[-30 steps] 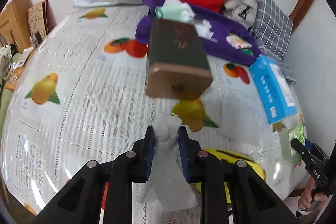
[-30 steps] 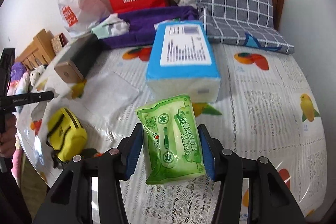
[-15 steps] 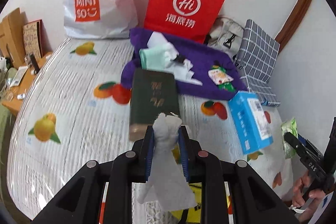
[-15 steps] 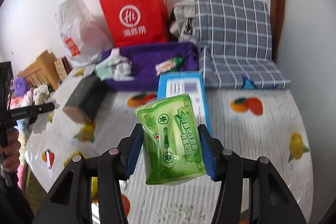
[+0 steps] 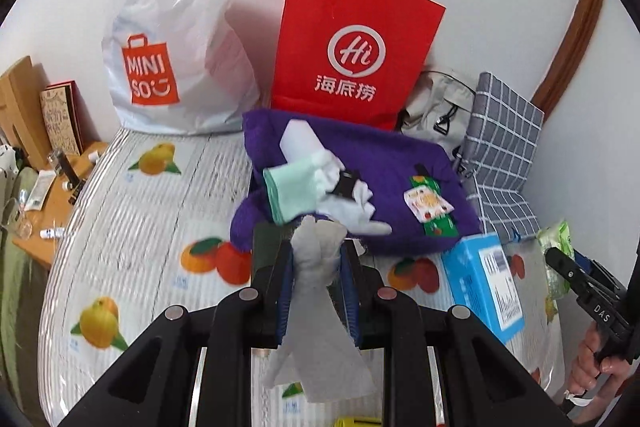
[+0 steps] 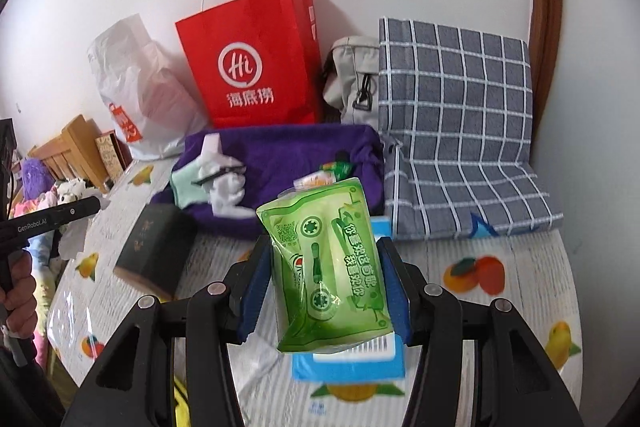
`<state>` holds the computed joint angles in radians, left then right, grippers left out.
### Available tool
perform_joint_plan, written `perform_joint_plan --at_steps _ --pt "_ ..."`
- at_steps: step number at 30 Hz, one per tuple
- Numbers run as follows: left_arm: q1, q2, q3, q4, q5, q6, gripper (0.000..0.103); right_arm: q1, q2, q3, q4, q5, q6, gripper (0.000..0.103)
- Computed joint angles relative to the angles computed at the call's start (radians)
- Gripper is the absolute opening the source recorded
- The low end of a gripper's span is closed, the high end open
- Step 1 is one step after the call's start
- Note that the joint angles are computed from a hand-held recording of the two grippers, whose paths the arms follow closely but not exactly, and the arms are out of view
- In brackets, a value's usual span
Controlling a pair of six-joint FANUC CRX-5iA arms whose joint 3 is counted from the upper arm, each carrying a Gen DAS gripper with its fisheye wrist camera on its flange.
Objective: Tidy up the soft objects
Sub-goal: 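Carry the white tissue with the left tool while the right tool carries the tissue pack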
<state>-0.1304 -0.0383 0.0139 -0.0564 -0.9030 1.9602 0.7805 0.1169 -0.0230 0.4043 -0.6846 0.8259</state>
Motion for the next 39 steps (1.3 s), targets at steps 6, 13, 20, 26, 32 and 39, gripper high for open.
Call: perform_joint_plan --at_steps 6,13,20,26,32,39 --pt "0.015 0.057 0.06 0.006 0.012 -0.004 0.022 -0.026 0.07 0.1 -0.012 -0.002 0.044 0.052" --pt "0.03 0.124 0.136 0.008 -0.006 -0.011 0.022 -0.053 0.154 0.216 -0.038 -0.023 0.088 0.052" --pt "0.051 0.192 0.193 0.044 0.001 -0.025 0.022 -0.077 0.258 0.362 -0.102 -0.062 0.161 0.053" --pt "0.06 0.263 0.257 0.076 -0.003 -0.046 0.023 -0.097 0.361 0.515 -0.164 -0.101 0.233 0.054" --pt "0.074 0.343 0.299 0.101 -0.043 -0.053 0.024 -0.122 0.447 0.627 -0.239 -0.142 0.277 0.054" --pt "0.107 0.39 0.319 0.163 -0.077 -0.068 0.024 -0.147 0.53 0.733 -0.313 -0.226 0.336 0.054"
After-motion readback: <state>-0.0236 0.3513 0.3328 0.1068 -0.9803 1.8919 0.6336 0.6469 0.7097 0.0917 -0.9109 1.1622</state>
